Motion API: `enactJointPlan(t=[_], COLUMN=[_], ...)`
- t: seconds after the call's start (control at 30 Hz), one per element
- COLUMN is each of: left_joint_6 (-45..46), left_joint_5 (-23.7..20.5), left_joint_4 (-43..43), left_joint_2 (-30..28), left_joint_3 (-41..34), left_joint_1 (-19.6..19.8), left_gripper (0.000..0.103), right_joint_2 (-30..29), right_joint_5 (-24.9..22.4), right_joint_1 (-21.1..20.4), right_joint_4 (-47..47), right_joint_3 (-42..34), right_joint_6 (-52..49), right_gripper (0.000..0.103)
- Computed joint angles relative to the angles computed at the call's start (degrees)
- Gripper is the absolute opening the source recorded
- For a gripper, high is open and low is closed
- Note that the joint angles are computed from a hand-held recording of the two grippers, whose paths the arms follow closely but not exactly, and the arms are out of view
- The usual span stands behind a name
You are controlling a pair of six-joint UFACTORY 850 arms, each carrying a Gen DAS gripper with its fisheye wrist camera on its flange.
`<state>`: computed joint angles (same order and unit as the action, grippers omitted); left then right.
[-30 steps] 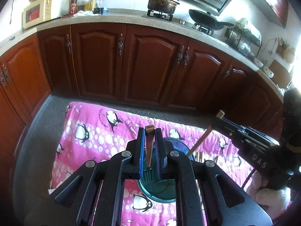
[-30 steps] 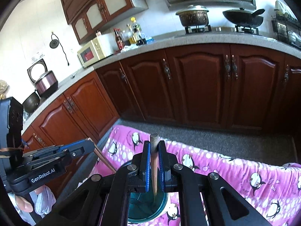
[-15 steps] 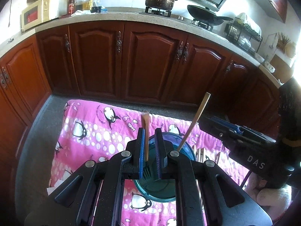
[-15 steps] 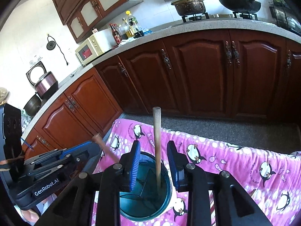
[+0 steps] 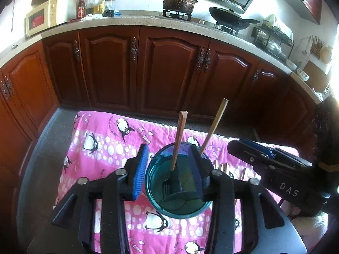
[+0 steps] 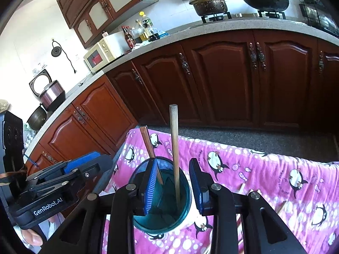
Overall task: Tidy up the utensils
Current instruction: 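Open the right tool to release its chopstick while the left tool releases its own, then move both tools back down to the remaining utensil pile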
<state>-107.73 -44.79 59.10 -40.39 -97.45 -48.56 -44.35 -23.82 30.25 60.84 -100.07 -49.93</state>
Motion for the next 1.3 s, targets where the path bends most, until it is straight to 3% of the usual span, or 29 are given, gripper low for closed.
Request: enactJointPlan(t=[0.33,0.6,0.9,1.17,1.3], left_joint_6=[-0.12,1.01,-1.99,1.98,3.93], left_joint_5=[-3.04,-5.27,-1.10,3.19,5.13], left_joint_4=[1.01,1.90,3.12,-2.32,-4.71], left_joint_2=[-0.44,-1.81,-2.16,-6.35,-8.95], left_joint_3=[-1.28,-3.35,-2.26,-3.87,-5.20], left_joint_1=[-3.17,-6.03,-8.15,-8.65,-8.63], left_gripper=[0.045,0.054,0.063,0.063,0.063], right_joint_2=[7.38,12.56,16.66,14.76,13.32], right_joint_5=[3.68,6.73,7.93,8.84,8.24], right_joint_1=[-0.91,-1.86,-4.36,-6.68,-7.85], right_joint_4=[5.15,7.31,9.54,2.22,3.44], right_joint_3=[10.87,18.34,26.19,28.96,29.23], right_joint_6=[-5.99,-9.06,-10.48,-2.91,-2.77], right_gripper=[0.037,0.039,0.044,0.044,0.044])
